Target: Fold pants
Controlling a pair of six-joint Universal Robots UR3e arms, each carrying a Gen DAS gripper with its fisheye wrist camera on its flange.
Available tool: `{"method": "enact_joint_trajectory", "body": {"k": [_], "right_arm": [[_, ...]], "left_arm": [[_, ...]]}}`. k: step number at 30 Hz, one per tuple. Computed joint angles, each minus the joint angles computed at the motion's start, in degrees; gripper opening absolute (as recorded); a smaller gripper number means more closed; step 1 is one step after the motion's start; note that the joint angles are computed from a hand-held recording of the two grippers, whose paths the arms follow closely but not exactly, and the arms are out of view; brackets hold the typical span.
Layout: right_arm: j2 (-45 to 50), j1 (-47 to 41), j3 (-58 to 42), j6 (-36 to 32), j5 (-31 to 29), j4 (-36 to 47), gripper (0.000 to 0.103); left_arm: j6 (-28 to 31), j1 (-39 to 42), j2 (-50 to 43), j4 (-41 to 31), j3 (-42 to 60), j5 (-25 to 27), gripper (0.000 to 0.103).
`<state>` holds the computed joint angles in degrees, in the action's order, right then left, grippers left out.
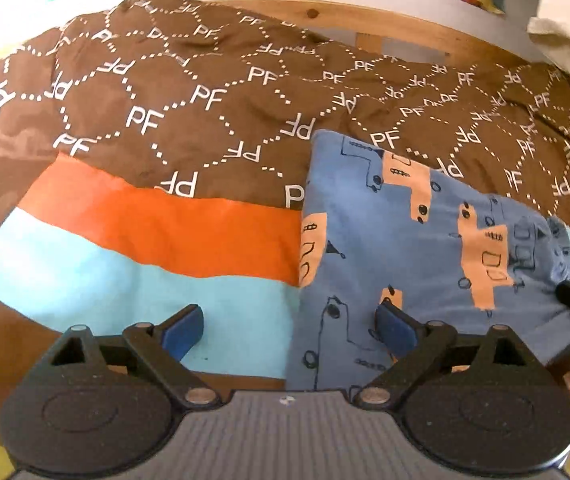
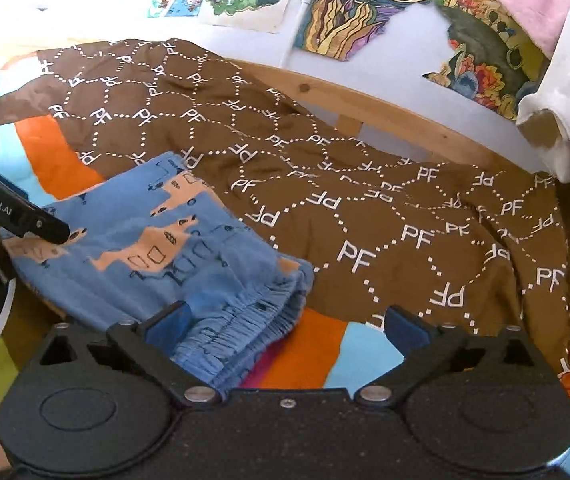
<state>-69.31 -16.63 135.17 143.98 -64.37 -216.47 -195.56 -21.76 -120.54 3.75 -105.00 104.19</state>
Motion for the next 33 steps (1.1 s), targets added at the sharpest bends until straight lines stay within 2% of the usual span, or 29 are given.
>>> {"method": "enact_joint_trajectory", "body": {"k": [3,6,10,13,17,19,22,25,27,30,33], "right_arm": [[-2.15,-2.02,1.97,-2.86,2.73,0.54,0.102],[-4.1,-3.12,2.87,-1.39,4.23,-0.8,0.102],[-2.16,-2.22,-0.12,9.57,2.85,-5.89,0.102],[0.1,1.1,-5.45,15.84,-1.33,-2.9,0.102],[5.35,7.28,-14.16,19.39,-10.49,0.45,0.102],[7.23,8.74,-17.59,20.9,-12.8,2.73,0.102],[9.33,9.52,-21.11,21.84,-14.51,5.88,0.102],[10.02,8.83,-21.97,21.33,-13.11,8.48,0.102],[10.47,8.7,-22.35,20.32,-12.85,9.65,0.102],[11.73,9.56,-23.43,19.61,-16.07,10.61,0.102],[12.47,8.76,-23.82,21.81,-16.82,10.57,0.102]], "left_arm": [[0.05,0.51,0.66,-2.18,0.84,-0.94,0.096],[0.07,0.97,1.76,-6.87,3.17,-1.16,0.096],[1.45,0.39,1.94,-9.46,6.64,0.52,0.098],[2.7,0.6,0.39,-11.14,11.73,0.37,0.103],[3.6,2.17,-3.69,-16.7,22.24,-2.92,0.103],[4.35,2.93,-7.14,-19.71,28.69,-4.4,0.103],[5.59,3.27,-14.03,-22.21,39.09,-4.66,0.103],[7.63,3.51,-20.78,-27.7,50.21,-6.51,0.103],[9.4,2.99,-24.75,-29.22,55.39,-5.25,0.103],[9.59,3.7,-28.18,-27.88,57.85,-6.32,0.103],[9.82,4.6,-28.31,-22.97,55.23,-8.09,0.103]]}}
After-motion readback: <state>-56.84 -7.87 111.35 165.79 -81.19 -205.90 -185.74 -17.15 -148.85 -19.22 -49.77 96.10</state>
